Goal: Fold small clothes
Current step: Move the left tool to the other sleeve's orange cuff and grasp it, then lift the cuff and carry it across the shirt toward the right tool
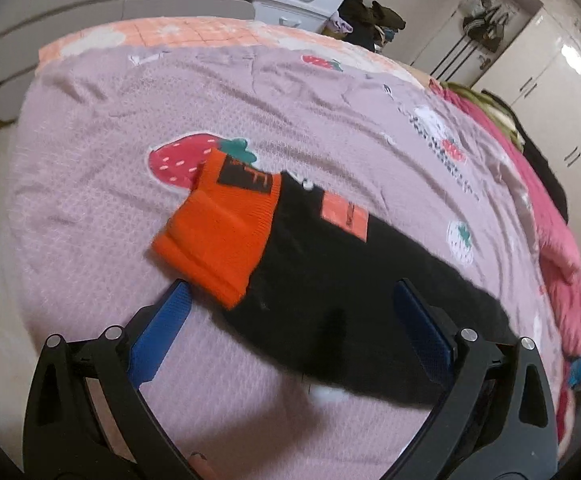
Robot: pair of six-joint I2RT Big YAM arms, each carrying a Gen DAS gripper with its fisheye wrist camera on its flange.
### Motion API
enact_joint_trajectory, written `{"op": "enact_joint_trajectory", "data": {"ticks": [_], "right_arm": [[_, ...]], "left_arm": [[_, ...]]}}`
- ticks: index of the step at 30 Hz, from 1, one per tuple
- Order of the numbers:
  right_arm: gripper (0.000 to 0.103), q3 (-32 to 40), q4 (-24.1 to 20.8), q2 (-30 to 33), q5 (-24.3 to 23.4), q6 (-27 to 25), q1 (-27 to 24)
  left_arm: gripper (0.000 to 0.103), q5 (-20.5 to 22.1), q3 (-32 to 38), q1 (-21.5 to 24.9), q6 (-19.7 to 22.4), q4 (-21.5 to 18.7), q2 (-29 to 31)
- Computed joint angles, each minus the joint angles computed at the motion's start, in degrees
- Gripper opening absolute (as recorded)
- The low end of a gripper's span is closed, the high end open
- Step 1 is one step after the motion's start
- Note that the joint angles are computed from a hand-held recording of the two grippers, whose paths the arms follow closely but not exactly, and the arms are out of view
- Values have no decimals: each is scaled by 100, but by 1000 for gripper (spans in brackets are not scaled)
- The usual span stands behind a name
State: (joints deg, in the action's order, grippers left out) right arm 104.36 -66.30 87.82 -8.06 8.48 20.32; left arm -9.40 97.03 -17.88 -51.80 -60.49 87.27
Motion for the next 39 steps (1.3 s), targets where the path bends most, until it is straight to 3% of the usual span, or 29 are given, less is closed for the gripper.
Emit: {"op": "enact_joint_trajectory", "data": {"ticks": [3,8,10,11,12,13,17,22,25,30,34,39], "right_arm": [[99,-30,44,7,43,16,70],[99,-154,52,-93,85,60,21],[99,-211,27,-154,154,50,-27],[99,-255,26,-199,193,51,-60],[99,-325,31,-280,232,61,-115],[99,-374,47,-332,240,75,-156],[99,-730,208,-677,219,210,-402],[99,-1257,395,-1163,156,479,-837],[99,-1548,529,-1427,163,657,-1110],[99,-1899,731,-1720,787,822,-1321],[99,-2002,766,-1771,628,997,-1576],[99,-2076,860,-1896,563,1065,-1721]], "left_arm": [[90,92,-187,135,-192,361,-74],[59,431,-457,290,-466,853,-212],[31,631,-524,336,-451,994,-245],[24,706,-553,344,-452,1064,-260],[9,770,-589,345,-460,1158,-278],[7,814,-645,331,-457,1312,-326],[6,1104,-1001,269,-218,2328,-678],[5,1151,-992,78,198,2862,-853],[5,1310,-999,20,193,3057,-915],[5,1475,-758,-112,313,3126,-847],[5,1655,-443,-274,545,3176,-708],[5,2226,47,-521,656,3175,-378]]}}
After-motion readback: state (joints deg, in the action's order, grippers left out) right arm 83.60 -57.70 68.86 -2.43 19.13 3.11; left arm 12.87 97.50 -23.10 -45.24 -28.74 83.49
